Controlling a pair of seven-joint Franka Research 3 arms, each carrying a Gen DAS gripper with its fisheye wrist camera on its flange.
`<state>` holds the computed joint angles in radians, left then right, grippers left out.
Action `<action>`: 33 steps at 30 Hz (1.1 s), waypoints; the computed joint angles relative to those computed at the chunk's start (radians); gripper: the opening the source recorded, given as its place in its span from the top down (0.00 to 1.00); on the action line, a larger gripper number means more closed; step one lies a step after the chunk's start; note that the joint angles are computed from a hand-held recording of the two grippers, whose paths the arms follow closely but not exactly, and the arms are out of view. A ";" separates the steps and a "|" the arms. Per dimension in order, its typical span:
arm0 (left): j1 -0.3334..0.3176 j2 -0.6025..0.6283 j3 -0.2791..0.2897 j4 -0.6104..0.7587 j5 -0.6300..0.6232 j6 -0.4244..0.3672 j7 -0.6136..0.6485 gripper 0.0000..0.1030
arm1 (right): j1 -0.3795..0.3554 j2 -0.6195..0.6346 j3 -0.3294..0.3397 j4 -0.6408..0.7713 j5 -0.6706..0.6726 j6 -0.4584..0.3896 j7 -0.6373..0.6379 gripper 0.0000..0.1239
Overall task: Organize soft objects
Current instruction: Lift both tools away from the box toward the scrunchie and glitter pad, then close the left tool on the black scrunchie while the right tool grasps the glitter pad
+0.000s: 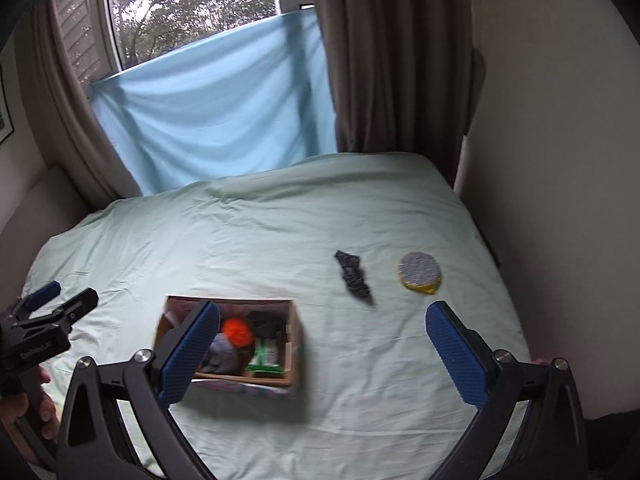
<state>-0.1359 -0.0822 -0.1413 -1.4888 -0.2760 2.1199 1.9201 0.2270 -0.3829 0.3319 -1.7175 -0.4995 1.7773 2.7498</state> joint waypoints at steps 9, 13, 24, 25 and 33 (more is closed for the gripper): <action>-0.098 0.139 -0.098 0.062 0.119 0.100 -0.214 0.00 | -0.069 -0.152 -0.136 -0.249 0.077 0.178 -0.166 0.17; -0.166 0.226 -0.126 0.077 0.260 0.191 -0.361 0.00 | -0.119 -0.190 -0.191 -0.365 0.107 0.287 -0.251 0.17; -0.384 0.652 -0.098 0.388 0.549 0.157 -0.624 0.00 | -0.269 -0.101 -0.312 -0.670 0.170 0.740 -0.492 0.17; -0.398 0.683 -0.090 0.416 0.561 0.150 -0.632 0.00 | -0.282 -0.085 -0.312 -0.685 0.174 0.772 -0.514 0.17; -0.483 0.954 -0.042 0.716 0.580 0.053 -0.629 0.02 | -0.357 0.091 -0.319 -0.737 0.250 0.983 -0.676 0.17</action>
<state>-0.6186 0.8715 -0.1833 -0.7728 0.3037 2.1728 1.2909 -0.1303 -0.2917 0.0129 -2.4545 -0.2494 2.7605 2.0738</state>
